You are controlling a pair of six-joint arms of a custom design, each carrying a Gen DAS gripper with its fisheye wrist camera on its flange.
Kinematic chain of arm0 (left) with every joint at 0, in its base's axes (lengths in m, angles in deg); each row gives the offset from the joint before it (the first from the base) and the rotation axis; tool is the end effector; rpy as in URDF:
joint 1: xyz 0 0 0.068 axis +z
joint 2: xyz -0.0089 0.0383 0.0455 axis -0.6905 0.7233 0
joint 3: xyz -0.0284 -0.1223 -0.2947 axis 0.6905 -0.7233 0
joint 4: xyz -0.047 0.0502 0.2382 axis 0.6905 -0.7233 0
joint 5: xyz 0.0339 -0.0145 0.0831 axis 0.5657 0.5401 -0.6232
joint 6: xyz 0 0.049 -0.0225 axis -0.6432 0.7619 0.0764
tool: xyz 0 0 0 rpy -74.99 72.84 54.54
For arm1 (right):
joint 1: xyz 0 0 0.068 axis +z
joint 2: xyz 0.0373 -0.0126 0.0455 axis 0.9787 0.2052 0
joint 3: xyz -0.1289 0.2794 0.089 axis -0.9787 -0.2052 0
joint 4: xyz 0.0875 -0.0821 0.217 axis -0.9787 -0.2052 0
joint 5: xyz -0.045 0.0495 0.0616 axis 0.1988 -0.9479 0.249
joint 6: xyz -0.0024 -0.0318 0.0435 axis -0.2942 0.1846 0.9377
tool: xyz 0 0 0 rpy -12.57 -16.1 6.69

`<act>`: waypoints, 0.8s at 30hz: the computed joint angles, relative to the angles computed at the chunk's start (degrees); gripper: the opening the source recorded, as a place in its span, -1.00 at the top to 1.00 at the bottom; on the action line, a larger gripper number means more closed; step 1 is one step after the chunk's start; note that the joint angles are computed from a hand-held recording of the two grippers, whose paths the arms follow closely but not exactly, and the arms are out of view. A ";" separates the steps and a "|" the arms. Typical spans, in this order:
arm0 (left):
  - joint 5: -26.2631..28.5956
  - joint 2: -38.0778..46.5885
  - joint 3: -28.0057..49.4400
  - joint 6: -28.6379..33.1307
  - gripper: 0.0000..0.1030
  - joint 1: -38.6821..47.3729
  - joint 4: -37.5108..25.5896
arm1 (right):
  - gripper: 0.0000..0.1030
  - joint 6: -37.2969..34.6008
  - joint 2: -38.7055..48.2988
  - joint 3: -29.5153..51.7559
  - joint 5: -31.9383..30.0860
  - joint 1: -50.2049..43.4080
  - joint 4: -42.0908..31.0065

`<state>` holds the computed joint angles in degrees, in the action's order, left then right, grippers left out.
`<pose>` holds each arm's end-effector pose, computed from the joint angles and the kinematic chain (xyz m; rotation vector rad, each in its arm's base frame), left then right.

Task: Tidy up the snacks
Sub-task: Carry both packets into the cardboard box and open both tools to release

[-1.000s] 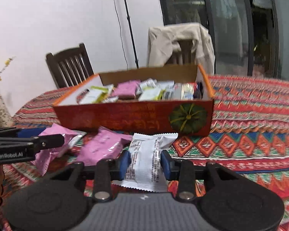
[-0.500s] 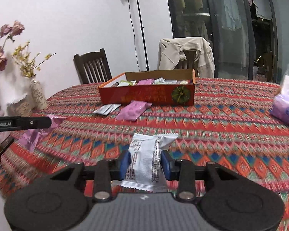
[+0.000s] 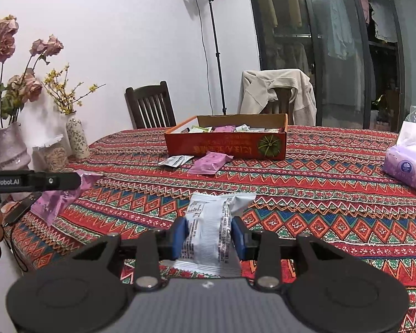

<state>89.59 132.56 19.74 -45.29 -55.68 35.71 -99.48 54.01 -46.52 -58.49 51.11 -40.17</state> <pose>0.1870 -0.0432 0.2497 0.0834 2.0317 -0.3408 0.1818 -0.0650 0.2132 -0.2532 2.0124 0.3535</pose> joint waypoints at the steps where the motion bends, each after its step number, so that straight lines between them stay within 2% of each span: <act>1: 0.77 0.62 0.09 0.15 -0.19 0.59 0.37 | 0.31 -0.17 0.21 -0.05 -0.24 -0.34 0.15; 8: 4.22 8.62 4.25 0.98 -0.19 3.19 3.10 | 0.31 1.47 5.22 1.80 1.92 1.66 3.83; 13: 6.10 17.18 13.59 3.88 -0.19 5.21 2.33 | 0.31 3.59 12.42 8.93 2.69 3.47 5.06; 17: 11.57 25.98 28.02 5.88 -0.19 7.68 -2.55 | 0.31 5.27 17.86 20.87 0.99 3.66 0.52; 21: 9.49 38.79 48.38 6.32 -0.19 6.89 -10.45 | 0.31 7.12 23.86 36.39 1.47 5.31 -4.33; 24: 9.75 49.44 66.24 5.76 -0.19 6.10 -18.83 | 0.31 8.56 32.73 53.67 2.26 7.50 -12.60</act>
